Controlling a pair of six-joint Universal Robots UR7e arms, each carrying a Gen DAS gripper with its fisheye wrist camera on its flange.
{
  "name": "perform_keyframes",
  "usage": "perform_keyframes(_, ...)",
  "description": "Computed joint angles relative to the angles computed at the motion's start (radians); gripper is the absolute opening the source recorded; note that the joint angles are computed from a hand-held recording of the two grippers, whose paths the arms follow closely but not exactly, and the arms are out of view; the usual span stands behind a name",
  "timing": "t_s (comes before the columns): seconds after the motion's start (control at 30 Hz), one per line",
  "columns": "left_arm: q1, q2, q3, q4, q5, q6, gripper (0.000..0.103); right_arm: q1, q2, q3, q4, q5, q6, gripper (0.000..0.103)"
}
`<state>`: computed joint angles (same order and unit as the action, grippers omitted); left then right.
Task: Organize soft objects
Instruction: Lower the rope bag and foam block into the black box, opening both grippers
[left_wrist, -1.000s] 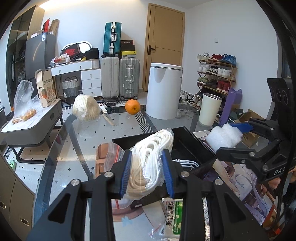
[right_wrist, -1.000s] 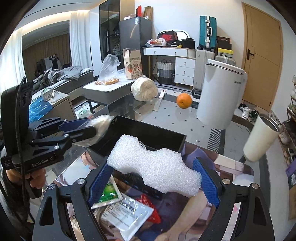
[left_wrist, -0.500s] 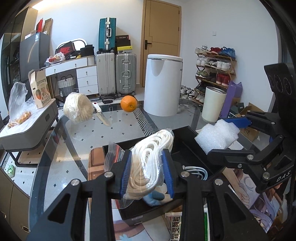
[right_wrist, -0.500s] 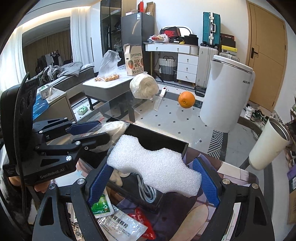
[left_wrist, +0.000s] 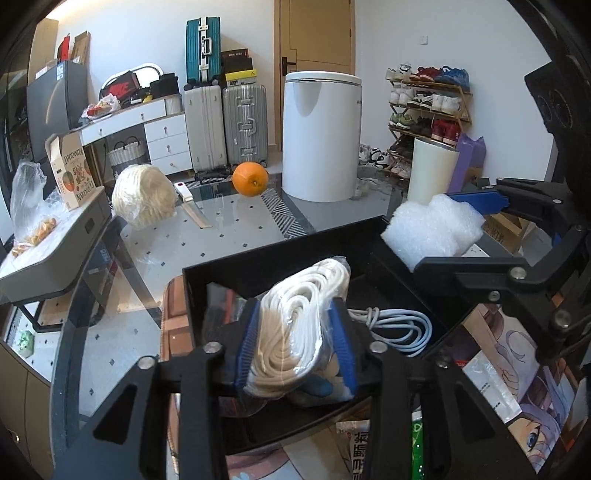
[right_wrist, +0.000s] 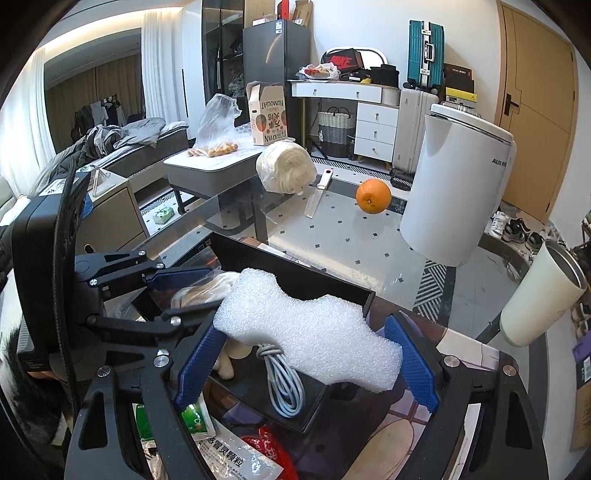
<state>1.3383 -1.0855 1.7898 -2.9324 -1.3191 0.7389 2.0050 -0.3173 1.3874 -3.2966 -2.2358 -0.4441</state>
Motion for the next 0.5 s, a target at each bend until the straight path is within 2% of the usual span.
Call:
perform_keyframes(0.03,0.001,-0.001,-0.003,0.008,-0.006,-0.006,0.044,0.0,0.001,-0.003,0.002,0.001,-0.001,0.089)
perform_keyframes(0.1,0.006,-0.01,-0.001,0.016,-0.024,-0.012,0.059,-0.001,0.002,-0.007,0.005,0.004,-0.002,0.089)
perform_keyframes(0.17,0.007,-0.02,0.01,-0.009,-0.031,-0.007,0.063,-0.001,0.001,-0.006,0.002,0.005,-0.006,0.089)
perform_keyframes(0.27,0.01,-0.034,0.018,-0.027,-0.042,-0.01,0.082,-0.001,0.003,-0.012,0.006,0.005,-0.011,0.089)
perform_keyframes(0.43,0.016,-0.048,0.027,-0.055,-0.037,-0.012,0.092,-0.005,0.014,-0.035,0.026,0.006,-0.01,0.089)
perform_keyframes(0.5,0.018,-0.047,0.029,-0.07,-0.022,-0.009,0.1,-0.006,0.023,-0.053,0.04,0.006,-0.013,0.089)
